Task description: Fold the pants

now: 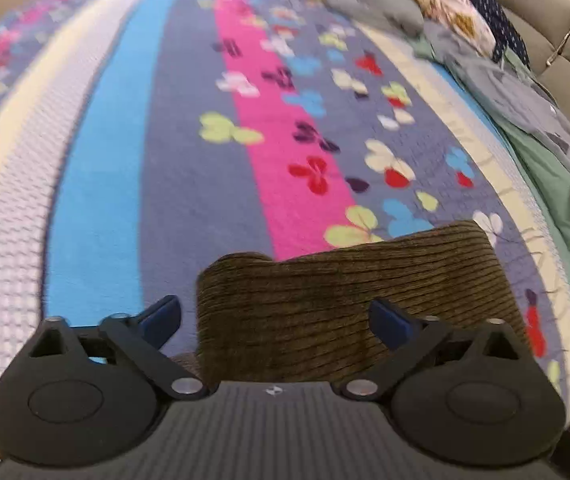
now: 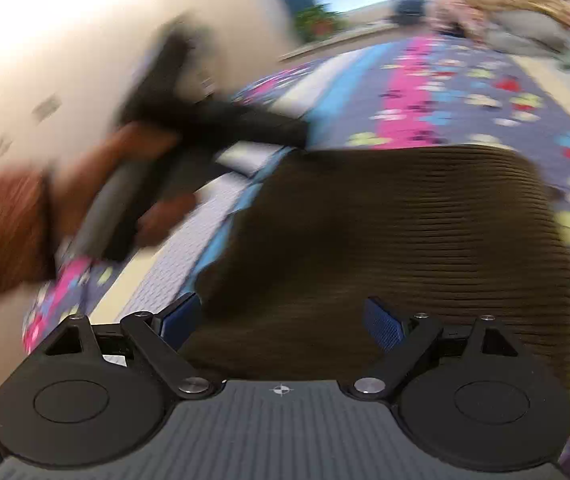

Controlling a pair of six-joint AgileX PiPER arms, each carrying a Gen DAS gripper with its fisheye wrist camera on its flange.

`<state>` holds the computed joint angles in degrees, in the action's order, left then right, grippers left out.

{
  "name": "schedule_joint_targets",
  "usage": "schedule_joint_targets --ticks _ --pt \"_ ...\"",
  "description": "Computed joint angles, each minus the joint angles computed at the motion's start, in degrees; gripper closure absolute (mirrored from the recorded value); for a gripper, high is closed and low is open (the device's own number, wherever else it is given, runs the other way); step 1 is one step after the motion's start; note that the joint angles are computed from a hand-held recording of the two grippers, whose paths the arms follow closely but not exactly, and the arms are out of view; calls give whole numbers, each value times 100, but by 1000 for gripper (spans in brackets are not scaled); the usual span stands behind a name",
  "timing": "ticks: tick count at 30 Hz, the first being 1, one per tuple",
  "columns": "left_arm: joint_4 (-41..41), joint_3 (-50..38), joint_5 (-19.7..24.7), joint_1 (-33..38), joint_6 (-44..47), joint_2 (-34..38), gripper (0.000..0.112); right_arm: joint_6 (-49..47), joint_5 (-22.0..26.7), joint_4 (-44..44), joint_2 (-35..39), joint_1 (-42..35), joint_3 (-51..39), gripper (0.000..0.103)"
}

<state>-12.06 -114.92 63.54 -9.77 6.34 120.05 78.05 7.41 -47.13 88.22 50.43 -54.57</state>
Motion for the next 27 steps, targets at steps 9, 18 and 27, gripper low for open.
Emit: schedule_joint_targets --ticks 9,18,27 --pt "-220 -580 500 140 632 355 70 -515 1393 -1400 1373 1155 -1195 57" --pt "-1048 -168 391 414 1009 -251 83 -1736 1023 924 588 689 -1194 75" --pt "-914 631 12 1044 1336 -595 76 -3280 1012 2313 1436 743 -2137 75"
